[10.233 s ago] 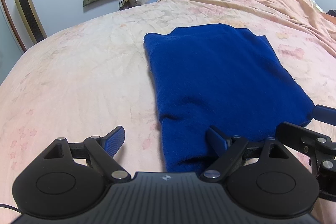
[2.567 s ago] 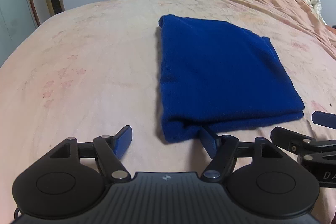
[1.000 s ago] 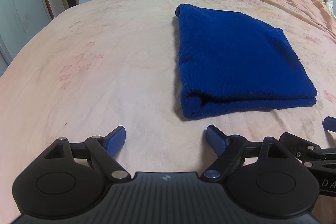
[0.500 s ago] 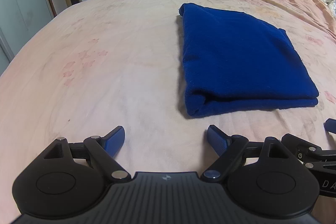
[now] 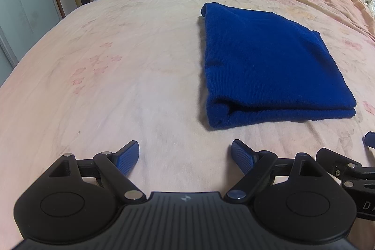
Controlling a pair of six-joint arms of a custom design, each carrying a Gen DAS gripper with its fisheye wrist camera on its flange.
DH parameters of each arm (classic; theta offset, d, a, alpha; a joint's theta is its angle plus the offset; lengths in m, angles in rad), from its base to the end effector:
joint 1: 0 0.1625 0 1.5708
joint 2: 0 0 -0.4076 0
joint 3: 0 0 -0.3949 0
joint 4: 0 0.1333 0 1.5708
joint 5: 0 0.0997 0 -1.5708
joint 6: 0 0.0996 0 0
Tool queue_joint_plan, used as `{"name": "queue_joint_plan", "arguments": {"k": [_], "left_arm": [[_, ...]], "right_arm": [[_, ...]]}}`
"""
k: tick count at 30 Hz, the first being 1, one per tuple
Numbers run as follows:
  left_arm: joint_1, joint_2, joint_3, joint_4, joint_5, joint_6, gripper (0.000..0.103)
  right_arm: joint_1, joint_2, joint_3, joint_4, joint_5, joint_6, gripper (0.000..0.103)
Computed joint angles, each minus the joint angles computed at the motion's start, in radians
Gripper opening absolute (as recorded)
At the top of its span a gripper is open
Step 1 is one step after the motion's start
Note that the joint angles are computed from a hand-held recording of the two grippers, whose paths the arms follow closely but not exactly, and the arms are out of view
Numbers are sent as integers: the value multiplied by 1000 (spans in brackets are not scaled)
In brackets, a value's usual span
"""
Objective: Fold small clothes
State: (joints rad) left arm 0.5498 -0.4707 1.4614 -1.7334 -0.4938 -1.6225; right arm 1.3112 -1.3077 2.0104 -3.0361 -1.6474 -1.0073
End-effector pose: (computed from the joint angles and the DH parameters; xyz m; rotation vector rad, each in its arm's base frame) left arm -0.4066 -0.5084 -0.0883 -0.0884 2.0068 -0.9144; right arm -0.0192 -0.5619 0.2979 0.8867 -2.3666 0.7592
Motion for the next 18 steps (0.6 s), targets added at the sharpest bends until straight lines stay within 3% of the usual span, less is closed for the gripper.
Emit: {"name": "queue_joint_plan", "arguments": {"k": [18], "left_arm": [[-6,-2,5,7,-5,-14,86]], "right_arm": [[-2,-19,13,2,8,-3,103]]}}
